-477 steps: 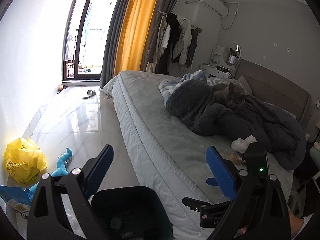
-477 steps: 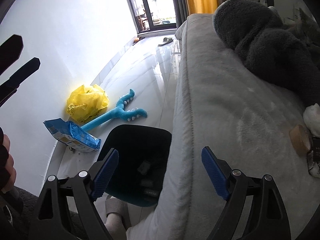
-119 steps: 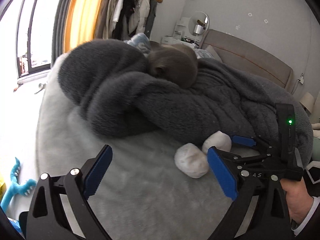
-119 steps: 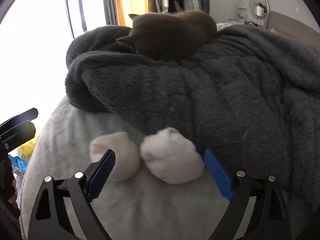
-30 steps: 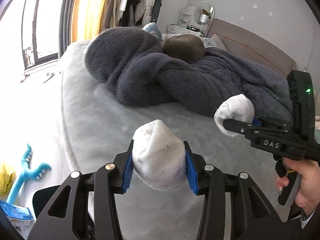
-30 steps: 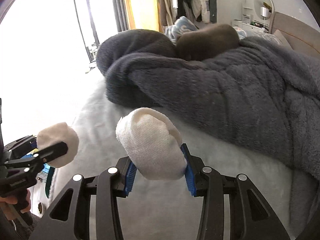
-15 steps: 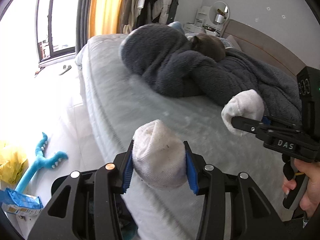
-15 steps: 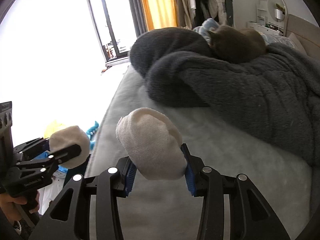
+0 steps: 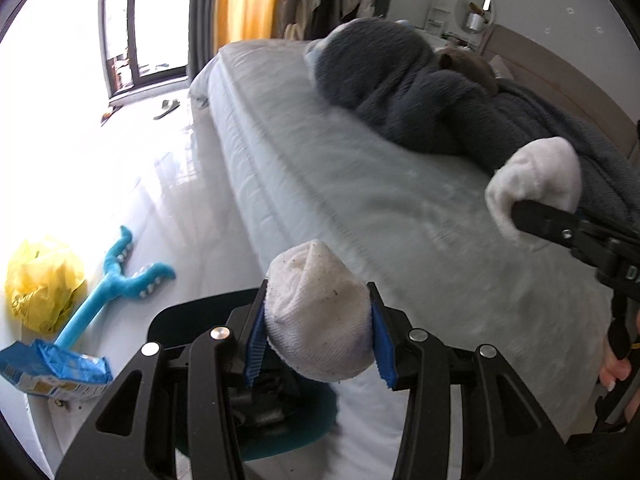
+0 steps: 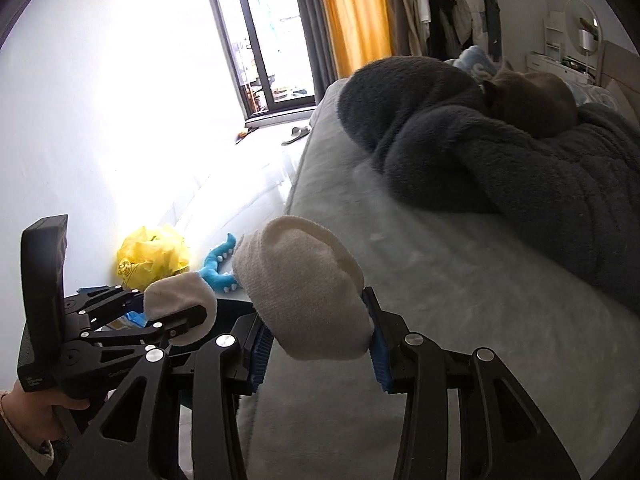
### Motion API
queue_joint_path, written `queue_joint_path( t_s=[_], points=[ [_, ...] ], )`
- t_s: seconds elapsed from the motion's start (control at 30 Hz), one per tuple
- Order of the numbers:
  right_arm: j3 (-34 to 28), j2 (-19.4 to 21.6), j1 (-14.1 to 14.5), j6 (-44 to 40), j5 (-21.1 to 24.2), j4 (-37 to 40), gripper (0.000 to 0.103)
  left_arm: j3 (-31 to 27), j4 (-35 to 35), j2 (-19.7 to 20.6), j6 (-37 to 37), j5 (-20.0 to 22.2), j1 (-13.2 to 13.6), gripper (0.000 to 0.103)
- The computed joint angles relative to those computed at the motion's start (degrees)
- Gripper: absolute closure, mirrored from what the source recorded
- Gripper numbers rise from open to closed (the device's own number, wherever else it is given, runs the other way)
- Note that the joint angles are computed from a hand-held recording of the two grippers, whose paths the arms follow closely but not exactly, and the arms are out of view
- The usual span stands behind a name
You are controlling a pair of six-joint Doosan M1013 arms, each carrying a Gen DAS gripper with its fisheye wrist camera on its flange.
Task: Collect trash
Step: 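Carry both tissue balls over the teal bin, then open the left tool over the bin while the right tool opens to drop its ball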
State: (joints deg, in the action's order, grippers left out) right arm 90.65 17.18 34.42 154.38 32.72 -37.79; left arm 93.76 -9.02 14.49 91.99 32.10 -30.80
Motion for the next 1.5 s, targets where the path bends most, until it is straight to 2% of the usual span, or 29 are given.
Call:
queue_joint_path(
  t_s=[0.33, 0.7, 0.9, 1.13, 1.4, 1.5],
  points=[
    [-4.5, 3.4, 1.0, -5.5, -1.5, 4.9, 0.061, 0.4, 1.4, 1.3, -3.2, 5.3, 3.7, 0.055],
    [-11.0, 8.5, 1.9, -15.0, -1.4, 13.0, 0.061, 0.4, -3.9, 3.0, 0.3, 12.8, 8.1, 0.054],
    [-13.4, 10.7, 2.1, -17.8, 0.2, 15.9, 0.061, 0.8, -8.8, 3.0, 4.2, 13.5, 9.6, 0.05],
    [-15.7, 12.8, 2.0, -19.7, 1.9, 18.5, 0.061, 1.0, -11.9, 2.6, 6.6, 13.4, 10.6, 0.029],
    [-17.9, 15.1, 1.8, -22.4, 3.6, 22.2, 0.061, 1.6, -12.2, 1.7, 6.3, 11.2, 11.9, 0.026],
    [-18.9, 16.3, 1.9, -23.6, 4.8, 23.3, 0.061, 1.8, -10.0, 1.0, 5.3, 9.7, 11.6, 0.026]
  ],
)
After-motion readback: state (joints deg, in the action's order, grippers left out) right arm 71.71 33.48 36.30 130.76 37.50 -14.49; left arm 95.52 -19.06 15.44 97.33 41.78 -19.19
